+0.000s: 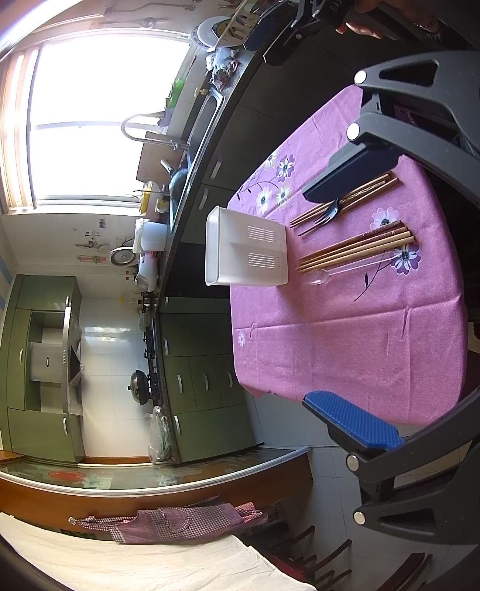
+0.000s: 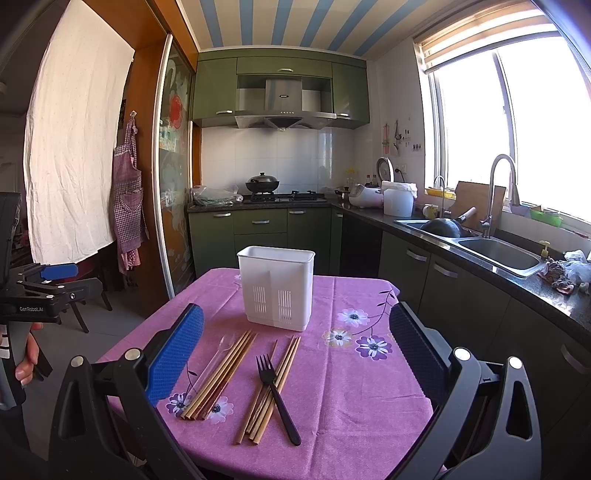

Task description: Organize utensils

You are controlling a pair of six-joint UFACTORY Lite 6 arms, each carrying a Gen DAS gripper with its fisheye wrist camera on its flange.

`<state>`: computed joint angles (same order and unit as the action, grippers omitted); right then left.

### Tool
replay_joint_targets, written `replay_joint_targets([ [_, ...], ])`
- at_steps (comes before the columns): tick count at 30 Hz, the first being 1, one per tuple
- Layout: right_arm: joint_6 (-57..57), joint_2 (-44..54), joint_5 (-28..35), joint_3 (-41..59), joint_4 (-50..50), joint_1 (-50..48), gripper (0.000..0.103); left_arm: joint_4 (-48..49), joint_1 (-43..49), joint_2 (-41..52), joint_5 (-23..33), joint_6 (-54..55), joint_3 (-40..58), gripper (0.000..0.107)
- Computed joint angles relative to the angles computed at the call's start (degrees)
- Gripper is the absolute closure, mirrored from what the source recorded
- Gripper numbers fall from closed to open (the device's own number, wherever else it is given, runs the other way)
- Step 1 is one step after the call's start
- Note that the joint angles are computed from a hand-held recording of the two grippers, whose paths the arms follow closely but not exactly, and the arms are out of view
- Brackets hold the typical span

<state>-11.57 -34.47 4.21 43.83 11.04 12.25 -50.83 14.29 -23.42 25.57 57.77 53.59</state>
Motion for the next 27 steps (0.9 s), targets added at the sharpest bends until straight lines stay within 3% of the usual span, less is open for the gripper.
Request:
replay_joint_targets([
  [10,6.13,0.38,0.11,0.31,-6.06,0.45,0.004,0.09,-0.31,-0.25,-0.15,0.3,-0.92,0.01],
  [27,5.68,0.8,-0.39,-0.13,-5.58,0.62,0.004,2.46,-1.61,-2.06,-0.93,-2.27,-2.68,0.01],
])
